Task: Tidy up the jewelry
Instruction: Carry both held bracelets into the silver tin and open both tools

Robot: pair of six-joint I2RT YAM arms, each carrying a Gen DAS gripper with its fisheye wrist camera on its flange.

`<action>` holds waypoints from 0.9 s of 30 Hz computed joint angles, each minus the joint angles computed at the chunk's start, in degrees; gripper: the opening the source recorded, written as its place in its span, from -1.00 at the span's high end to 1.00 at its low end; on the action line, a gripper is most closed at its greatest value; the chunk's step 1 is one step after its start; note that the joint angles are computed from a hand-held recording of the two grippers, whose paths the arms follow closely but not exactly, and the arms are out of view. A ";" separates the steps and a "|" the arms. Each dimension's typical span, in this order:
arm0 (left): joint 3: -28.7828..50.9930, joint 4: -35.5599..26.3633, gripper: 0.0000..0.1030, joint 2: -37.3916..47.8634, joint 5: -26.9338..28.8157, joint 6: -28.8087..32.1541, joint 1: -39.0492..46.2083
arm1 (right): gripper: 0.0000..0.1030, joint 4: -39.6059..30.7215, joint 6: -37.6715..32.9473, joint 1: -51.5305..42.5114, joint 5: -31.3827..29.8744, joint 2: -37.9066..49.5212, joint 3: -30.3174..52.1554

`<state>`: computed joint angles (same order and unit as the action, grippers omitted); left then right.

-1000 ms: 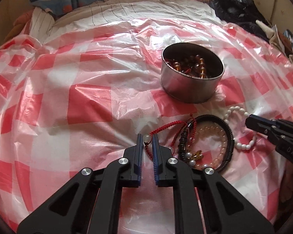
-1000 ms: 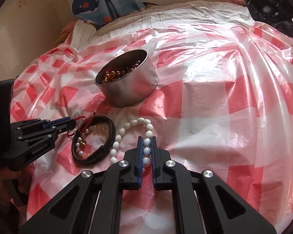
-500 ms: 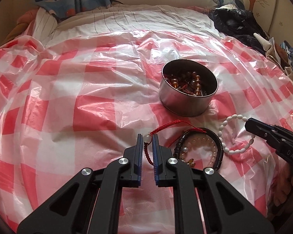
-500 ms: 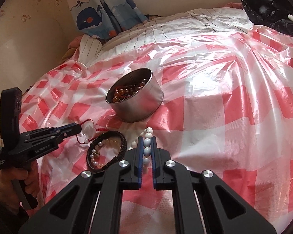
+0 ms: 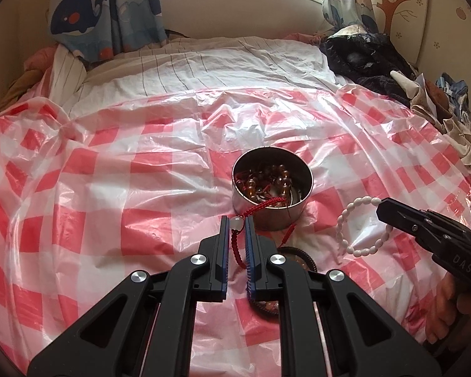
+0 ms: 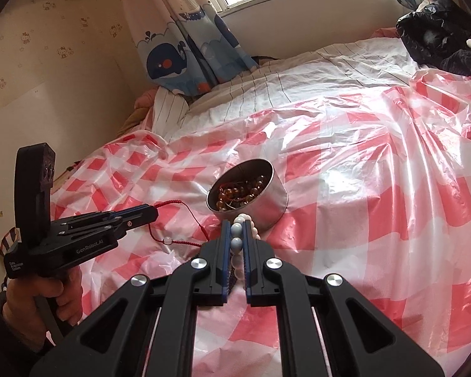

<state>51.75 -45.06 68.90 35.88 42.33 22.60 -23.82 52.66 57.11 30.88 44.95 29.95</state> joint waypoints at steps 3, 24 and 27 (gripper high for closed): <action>1.94 -0.99 0.84 -0.31 0.80 -1.77 -1.07 | 0.84 0.08 -2.58 -2.69 -1.94 -0.84 1.57; 4.63 7.71 0.12 11.84 -7.59 -10.29 -6.25 | 0.59 10.32 -15.98 -25.11 -22.37 25.46 11.75; 2.63 4.74 0.10 9.47 -5.97 -5.52 -2.76 | 0.53 6.24 -14.78 -21.37 -17.02 20.51 10.09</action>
